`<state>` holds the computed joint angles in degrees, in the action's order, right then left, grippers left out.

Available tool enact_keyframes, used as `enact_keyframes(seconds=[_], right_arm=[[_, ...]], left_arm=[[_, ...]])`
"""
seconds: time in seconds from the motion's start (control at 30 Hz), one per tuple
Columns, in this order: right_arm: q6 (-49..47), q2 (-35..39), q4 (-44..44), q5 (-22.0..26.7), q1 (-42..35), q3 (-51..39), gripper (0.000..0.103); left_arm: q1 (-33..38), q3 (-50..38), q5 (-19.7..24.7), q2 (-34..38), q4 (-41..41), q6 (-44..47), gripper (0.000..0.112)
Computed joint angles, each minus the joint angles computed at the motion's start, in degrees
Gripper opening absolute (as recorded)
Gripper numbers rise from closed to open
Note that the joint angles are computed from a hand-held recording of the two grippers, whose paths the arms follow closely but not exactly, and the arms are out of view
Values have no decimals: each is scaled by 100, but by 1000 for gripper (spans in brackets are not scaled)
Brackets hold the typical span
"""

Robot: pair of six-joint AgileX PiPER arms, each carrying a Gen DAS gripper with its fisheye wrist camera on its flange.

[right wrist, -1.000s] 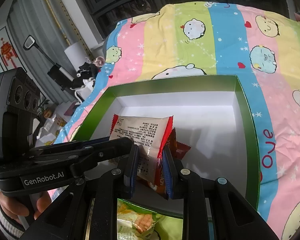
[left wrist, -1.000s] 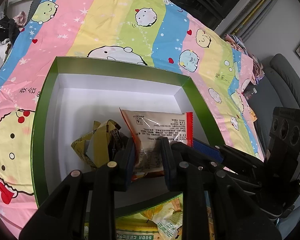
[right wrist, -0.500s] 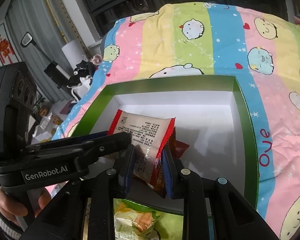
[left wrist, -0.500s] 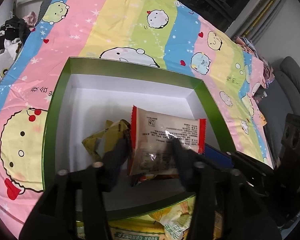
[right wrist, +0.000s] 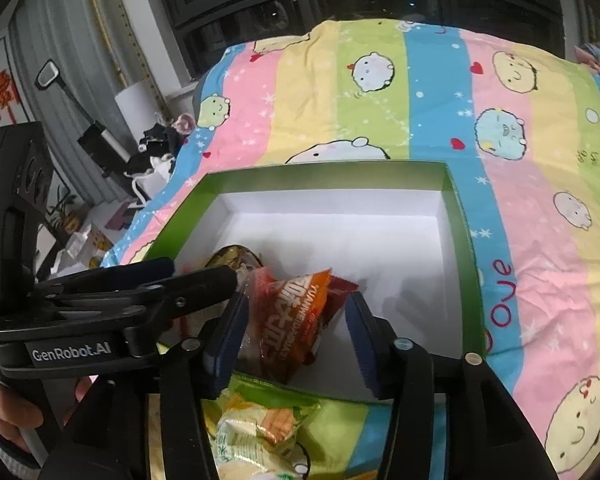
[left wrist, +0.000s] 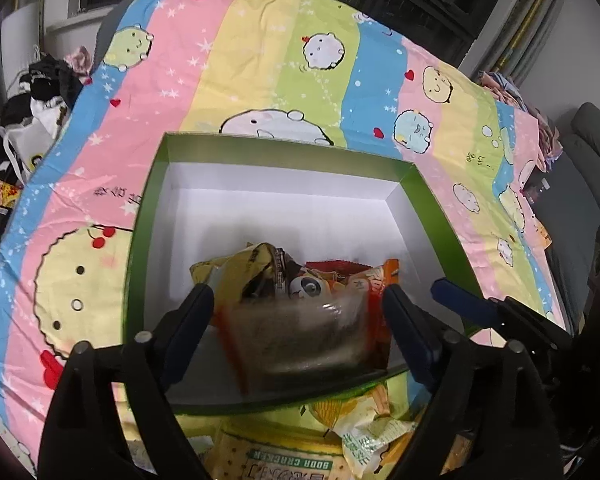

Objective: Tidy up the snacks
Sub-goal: 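Withdraw the right tool from the box toward the loose snacks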

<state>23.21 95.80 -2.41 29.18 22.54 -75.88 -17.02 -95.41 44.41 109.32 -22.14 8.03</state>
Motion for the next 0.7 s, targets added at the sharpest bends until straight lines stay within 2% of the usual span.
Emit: enact_keyframes(seconds=[0.23, 0.47, 0.53, 0.63, 0.7], right_arm=[[383, -635, -229, -117, 101, 464, 62], [641, -1514, -271, -168, 321, 1130, 68], [482, -1785, -22, -252, 363, 1366, 72], [-190, -2151, 852, -396, 356, 1707, 76], [-62, -2347, 761, -400, 482, 1848, 78]], left_arm=[[-27, 630, -354, -692, 91, 8, 100], [-121, 1230, -537, -1373, 37, 70, 102], [-145, 1411, -538, -1589, -17, 81, 102], [-184, 1693, -552, -1912, -86, 118, 102], [-214, 1858, -552, -2111, -122, 117, 102]])
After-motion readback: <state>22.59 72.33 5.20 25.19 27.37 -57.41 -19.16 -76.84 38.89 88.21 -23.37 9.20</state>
